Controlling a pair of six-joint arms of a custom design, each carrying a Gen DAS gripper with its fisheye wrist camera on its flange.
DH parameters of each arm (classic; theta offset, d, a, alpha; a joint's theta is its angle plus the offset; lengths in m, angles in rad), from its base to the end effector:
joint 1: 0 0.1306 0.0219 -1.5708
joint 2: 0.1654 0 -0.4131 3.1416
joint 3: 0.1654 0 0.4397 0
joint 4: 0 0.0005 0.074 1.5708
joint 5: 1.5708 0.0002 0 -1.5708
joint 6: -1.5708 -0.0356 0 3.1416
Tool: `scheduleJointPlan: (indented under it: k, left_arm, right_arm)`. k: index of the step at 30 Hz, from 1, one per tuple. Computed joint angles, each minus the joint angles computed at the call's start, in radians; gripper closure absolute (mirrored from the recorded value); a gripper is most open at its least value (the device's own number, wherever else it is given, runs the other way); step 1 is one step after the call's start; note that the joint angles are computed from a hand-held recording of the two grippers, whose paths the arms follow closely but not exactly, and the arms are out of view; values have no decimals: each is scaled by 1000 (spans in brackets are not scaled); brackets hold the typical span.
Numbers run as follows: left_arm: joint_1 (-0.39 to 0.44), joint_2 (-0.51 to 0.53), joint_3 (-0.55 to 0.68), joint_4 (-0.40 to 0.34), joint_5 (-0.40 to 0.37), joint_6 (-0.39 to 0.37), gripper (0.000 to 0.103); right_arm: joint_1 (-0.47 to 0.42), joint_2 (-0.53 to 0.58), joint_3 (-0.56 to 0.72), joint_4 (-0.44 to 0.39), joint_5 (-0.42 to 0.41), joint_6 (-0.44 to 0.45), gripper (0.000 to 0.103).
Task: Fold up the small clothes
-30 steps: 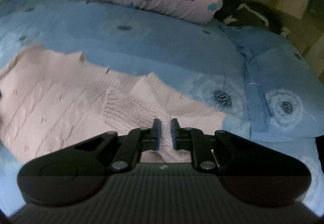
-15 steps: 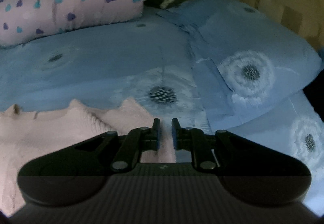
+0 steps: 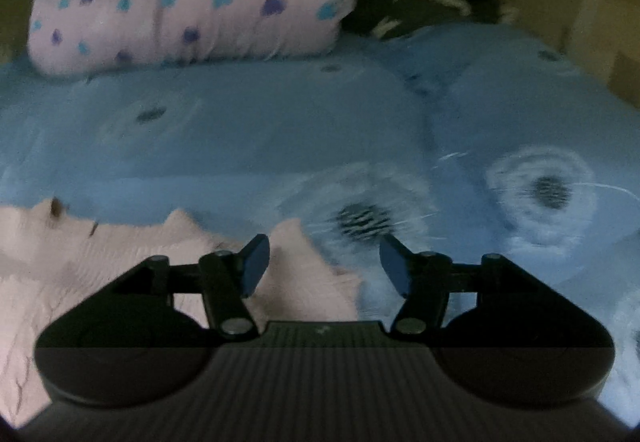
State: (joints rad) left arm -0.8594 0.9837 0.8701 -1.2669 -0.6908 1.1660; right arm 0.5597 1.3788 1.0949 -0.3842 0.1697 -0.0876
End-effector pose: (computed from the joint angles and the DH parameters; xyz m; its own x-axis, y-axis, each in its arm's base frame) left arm 0.2183 -0.2193 0.3580 -0.7168 -0.2535 -0.6496 -0.3904 0.9178 0.0725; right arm 0.4429 0.2698 0.3527 -0.5589 -0.2484 -0.7911 -0.3634 0.9309 -0.0355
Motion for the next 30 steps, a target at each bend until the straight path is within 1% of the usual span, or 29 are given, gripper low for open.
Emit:
scheduleJointPlan:
  k: [1, 2, 3, 4, 5, 7, 8, 9, 10, 11, 12, 13, 14, 15, 16, 17, 19, 20, 23, 27, 29, 30]
  left_arm:
    - [-1, 0, 0, 0, -1, 1, 12]
    - [-2, 0, -1, -1, -3, 2, 11]
    - [-3, 0, -2, 0, -5, 2, 11]
    - [-4, -1, -4, 0, -8, -1, 11]
    - [-4, -1, -5, 0, -10, -3, 10]
    - [-1, 2, -4, -4, -11, 2, 9]
    - [1, 3, -4, -4, -10, 5, 9]
    - [1, 3, -4, -3, -9, 7, 9]
    - [2, 3, -5, -3, -8, 7, 9]
    - [3, 3, -5, -4, -8, 8, 9]
    - [5, 3, -4, -5, -8, 8, 9]
    - [5, 3, -4, -6, -7, 8, 9]
    - [6, 2, -4, -6, -7, 10, 9]
    - [4, 3, -3, -8, -6, 15, 9]
    - [3, 3, -2, -10, -7, 18, 9]
    - [2, 3, -2, -13, -8, 21, 9]
    - [-2, 6, 2, -20, -10, 29, 9]
    - [-5, 7, 4, -23, -13, 32, 9]
    - [-15, 7, 6, -24, -17, 35, 9]
    - [-35, 7, 12, -26, -26, 40, 9]
    - [-43, 8, 13, -30, -29, 47, 9]
    - [-45, 8, 13, -32, -29, 49, 9]
  right_arm:
    - [7, 19, 16, -20, 3, 23, 42]
    - [14, 30, 27, -37, 6, 43, 66]
    - [20, 40, 38, -57, 14, 66, 84]
    - [26, 50, 55, -92, 23, 88, 90]
    - [31, 48, 56, -94, 29, 93, 90]
    - [34, 26, 35, -46, 40, 110, 90]
    - [33, 18, 25, -17, 71, 111, 91]
    - [33, 19, 22, 6, 124, 98, 91]
    - [29, 25, 26, 8, 166, 74, 91]
    - [23, 37, 35, -4, 190, 44, 90]
    - [15, 48, 45, -25, 195, 17, 90]
    - [5, 60, 56, -58, 180, -14, 88]
    - [-4, 70, 64, -88, 158, -42, 89]
    - [-10, 72, 63, -103, 149, -60, 89]
    - [-12, 65, 52, -91, 147, -65, 89]
    - [-14, 49, 35, -70, 145, -70, 81]
    - [-17, 11, 16, -76, 140, -95, 71]
    - [-19, -19, 1, -83, 123, -105, 69]
    - [-26, -128, -60, -90, 31, -90, 69]
    - [4, -252, -136, -140, -43, -99, 68]
    - [26, -310, -182, -166, -78, -118, 68]
    - [40, -327, -197, -170, -81, -134, 68]
